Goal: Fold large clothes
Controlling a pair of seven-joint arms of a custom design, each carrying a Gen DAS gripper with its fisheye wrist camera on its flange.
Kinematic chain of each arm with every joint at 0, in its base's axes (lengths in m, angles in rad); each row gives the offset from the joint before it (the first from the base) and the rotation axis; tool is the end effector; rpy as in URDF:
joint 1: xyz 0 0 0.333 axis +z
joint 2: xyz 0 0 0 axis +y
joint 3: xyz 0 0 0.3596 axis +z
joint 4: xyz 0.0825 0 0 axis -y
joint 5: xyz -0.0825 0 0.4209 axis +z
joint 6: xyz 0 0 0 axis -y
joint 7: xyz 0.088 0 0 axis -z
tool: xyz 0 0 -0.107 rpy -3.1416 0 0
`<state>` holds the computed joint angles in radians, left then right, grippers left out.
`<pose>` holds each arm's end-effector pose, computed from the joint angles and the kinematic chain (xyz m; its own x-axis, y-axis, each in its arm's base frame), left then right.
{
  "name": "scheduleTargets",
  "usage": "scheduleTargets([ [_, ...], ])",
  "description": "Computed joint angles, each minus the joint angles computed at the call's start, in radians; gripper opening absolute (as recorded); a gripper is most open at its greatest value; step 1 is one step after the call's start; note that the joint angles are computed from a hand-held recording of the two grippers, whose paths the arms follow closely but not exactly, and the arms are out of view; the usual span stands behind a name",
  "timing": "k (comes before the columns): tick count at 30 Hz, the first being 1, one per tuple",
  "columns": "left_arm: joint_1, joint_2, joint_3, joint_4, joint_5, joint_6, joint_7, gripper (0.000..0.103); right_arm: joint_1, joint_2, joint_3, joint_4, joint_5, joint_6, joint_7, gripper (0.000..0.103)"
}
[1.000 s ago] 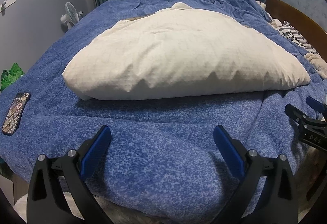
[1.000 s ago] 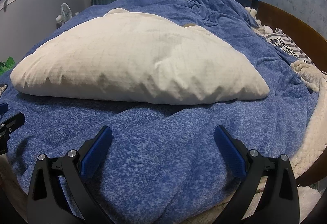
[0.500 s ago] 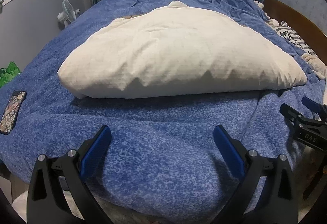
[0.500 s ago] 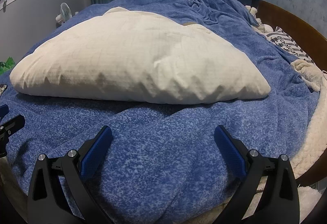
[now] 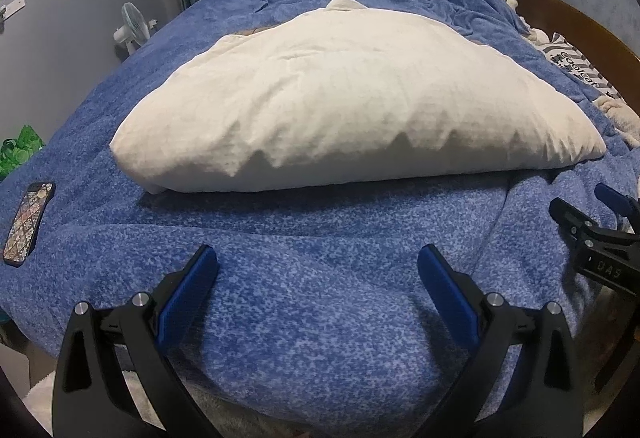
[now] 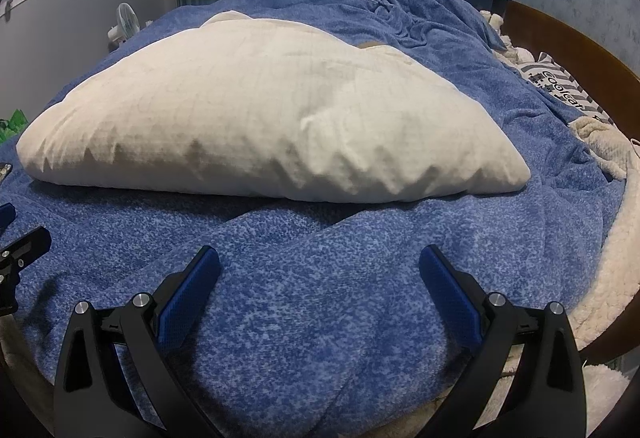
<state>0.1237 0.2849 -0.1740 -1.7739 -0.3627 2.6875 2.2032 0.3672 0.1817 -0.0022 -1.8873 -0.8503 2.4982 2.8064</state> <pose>0.7233 -0.0120 0.4960 -0.3681 -0.9296 -0.0197 -0.7139 0.2962 -0.6345 0.6324 0.2467 0.4806 -0.2969 -0.9536 0.0503 -0.7079 0.1844 -0.6818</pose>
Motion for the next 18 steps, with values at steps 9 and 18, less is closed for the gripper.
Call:
scheduleTargets([
  [9,-0.028,0.002,0.031,-0.004,0.064,0.030,-0.068,0.096,0.002,0.002,0.000,0.001,0.003,-0.005,-0.004,0.097],
  [18,0.000,0.006,-0.001,0.016,0.058,-0.023,-0.035,0.097,0.010,-0.005,-0.003,0.000,-0.030,-0.009,0.026,0.096],
])
